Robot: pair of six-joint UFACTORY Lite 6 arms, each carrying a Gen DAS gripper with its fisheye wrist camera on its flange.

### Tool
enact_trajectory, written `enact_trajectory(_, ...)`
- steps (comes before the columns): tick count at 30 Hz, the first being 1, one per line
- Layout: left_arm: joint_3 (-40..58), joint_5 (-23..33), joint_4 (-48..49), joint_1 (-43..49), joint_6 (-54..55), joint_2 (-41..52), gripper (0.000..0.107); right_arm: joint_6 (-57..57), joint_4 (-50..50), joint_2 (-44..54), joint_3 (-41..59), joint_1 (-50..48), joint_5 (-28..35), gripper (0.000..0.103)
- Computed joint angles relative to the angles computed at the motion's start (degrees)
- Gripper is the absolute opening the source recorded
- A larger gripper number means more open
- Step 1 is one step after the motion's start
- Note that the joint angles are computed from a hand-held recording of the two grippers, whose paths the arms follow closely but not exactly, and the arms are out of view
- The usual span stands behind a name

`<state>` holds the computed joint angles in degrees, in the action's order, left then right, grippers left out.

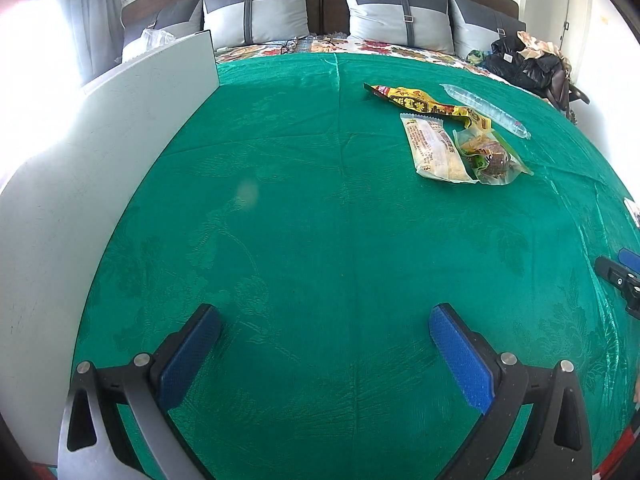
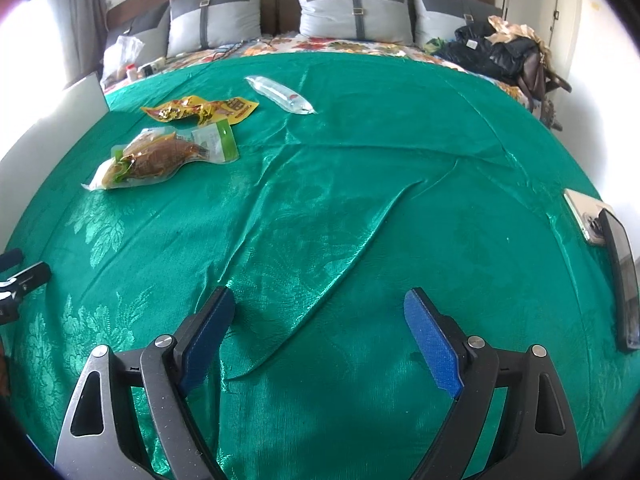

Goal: Organize snacks
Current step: 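Withdraw both tools from the box toward the remaining snacks, then lower the open left tool around the cream-wrapped bar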

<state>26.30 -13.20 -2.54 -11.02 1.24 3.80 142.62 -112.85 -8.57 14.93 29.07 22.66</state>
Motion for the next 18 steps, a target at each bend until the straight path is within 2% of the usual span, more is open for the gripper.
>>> enact_trajectory(18, 0.0, -0.2, 1.1, 0.4, -0.9, 0.2, 0.103, -0.2, 0.0, -0.3, -0.2, -0.3, -0.2, 0.089)
